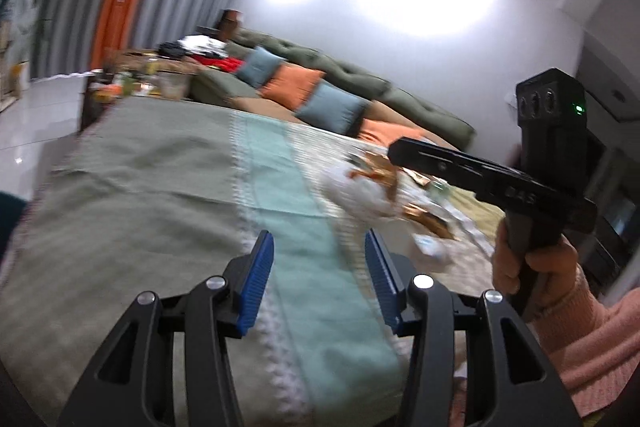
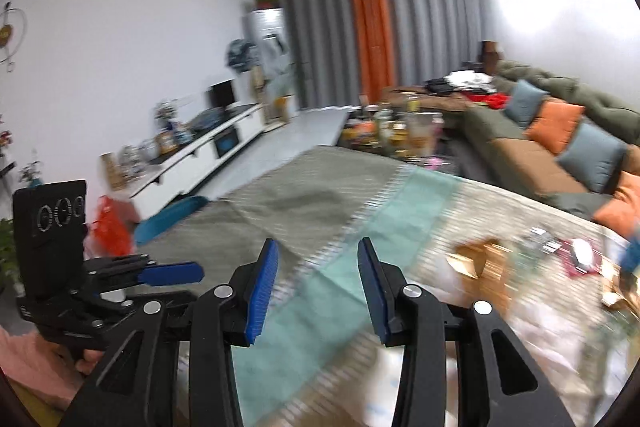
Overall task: Collect trash
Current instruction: 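Move both open grippers back over the trash on the bed, then grasp the blue-dotted paper cup with the left gripper while the right gripper grasps a gold wrapper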
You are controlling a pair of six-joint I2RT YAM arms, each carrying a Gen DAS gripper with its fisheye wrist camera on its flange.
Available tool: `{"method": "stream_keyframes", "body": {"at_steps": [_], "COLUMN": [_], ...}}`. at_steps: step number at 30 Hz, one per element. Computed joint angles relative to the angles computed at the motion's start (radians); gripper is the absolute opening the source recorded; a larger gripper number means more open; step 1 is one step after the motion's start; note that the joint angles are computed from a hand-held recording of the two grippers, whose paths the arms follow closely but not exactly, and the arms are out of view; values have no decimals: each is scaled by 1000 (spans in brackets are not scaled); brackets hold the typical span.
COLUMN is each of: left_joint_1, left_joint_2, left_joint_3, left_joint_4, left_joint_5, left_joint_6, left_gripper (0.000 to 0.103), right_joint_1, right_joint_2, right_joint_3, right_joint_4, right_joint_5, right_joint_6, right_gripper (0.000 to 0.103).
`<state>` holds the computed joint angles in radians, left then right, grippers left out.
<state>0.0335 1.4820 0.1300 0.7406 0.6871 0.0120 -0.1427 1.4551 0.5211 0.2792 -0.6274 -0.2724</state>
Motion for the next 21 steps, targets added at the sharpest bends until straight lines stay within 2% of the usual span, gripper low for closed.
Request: {"method": "stream_keyframes", "body": {"at_steps": [7,11,15,21], "left_joint_1": [-295,-415,-460,-491], "left_joint_2": [118,225,277,318], "left_joint_3": [40,126,199,272], "left_joint_4": [100,110,62,15], "left_joint_5": [-118,-218,-279,-316], "left_joint_6": [-79,-132,-162,-196], "left_gripper": [49,49,49,48], "right_joint_1": [-221,-319,-356,-335], "right_joint_2": [30,70,116,170], "right_joint_3": [-18,-34,-51,-63], "right_joint_4": [-13,-12,7,56], "right_joint_5": [-21,-41,-46,-13], "right_joint_6": [-84,-158,-209,-222], "right_gripper": [44,44,44,44]}}
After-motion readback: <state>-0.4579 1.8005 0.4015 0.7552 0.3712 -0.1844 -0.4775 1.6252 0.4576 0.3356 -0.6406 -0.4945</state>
